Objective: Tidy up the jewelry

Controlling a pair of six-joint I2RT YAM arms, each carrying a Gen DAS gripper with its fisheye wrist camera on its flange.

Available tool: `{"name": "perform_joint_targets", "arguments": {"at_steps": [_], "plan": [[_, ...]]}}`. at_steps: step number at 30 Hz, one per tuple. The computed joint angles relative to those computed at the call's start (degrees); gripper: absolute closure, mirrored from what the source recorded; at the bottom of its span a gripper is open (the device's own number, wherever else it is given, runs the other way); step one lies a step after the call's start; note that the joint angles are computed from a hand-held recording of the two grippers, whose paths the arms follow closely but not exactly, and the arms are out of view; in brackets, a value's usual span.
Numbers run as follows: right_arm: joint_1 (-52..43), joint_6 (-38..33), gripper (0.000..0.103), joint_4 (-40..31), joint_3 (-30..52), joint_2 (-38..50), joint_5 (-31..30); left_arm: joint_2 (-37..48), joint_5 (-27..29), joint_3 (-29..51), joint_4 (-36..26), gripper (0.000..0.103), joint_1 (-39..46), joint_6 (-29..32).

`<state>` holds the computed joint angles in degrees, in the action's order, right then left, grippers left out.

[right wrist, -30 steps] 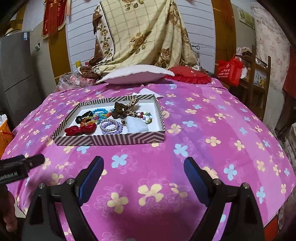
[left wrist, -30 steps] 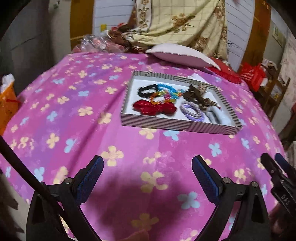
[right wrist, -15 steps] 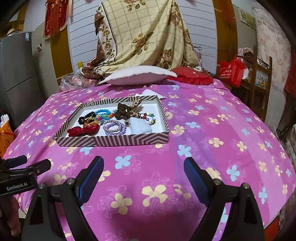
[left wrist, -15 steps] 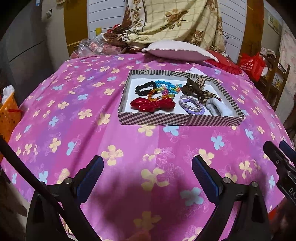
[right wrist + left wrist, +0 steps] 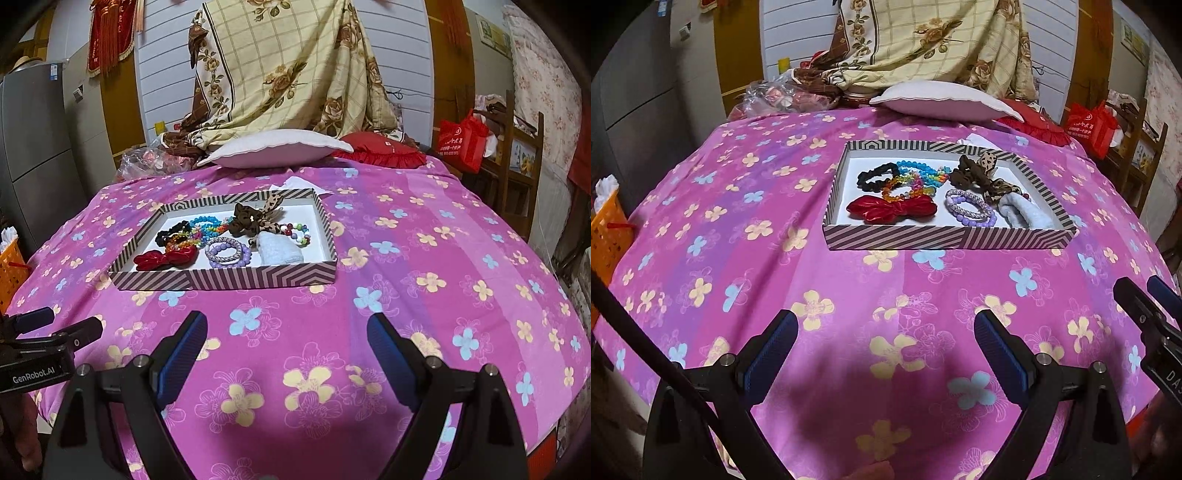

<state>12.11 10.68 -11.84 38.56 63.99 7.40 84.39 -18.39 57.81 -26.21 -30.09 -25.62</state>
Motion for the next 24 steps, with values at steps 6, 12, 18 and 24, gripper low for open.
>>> {"name": "perform_joint_targets", "arguments": {"at_steps": [6, 12, 18, 24], "plan": [[0.5, 0.0, 0.012, -0.2, 0.3, 0.0, 0.4, -0.1, 0.0, 0.0, -0.1, 0.031, -0.1, -0.1], [0.8, 0.0, 0.012, -0.5, 0.9, 0.4, 0.7, -0.1, 0.2, 0.0, 0.1, 0.031, -0.1, 0.3], [2.1, 0.5, 0.012, -0.2, 1.2, 1.4, 1.3, -0.2, 0.4, 0.0, 0.1, 0.031, -0.2, 0.3], [3.6, 0.2, 0.012, -0.7, 1.5, 1.4, 2.4, -0.4, 0.6, -0.4, 1.1, 0.031, -0.9, 1.3]]}}
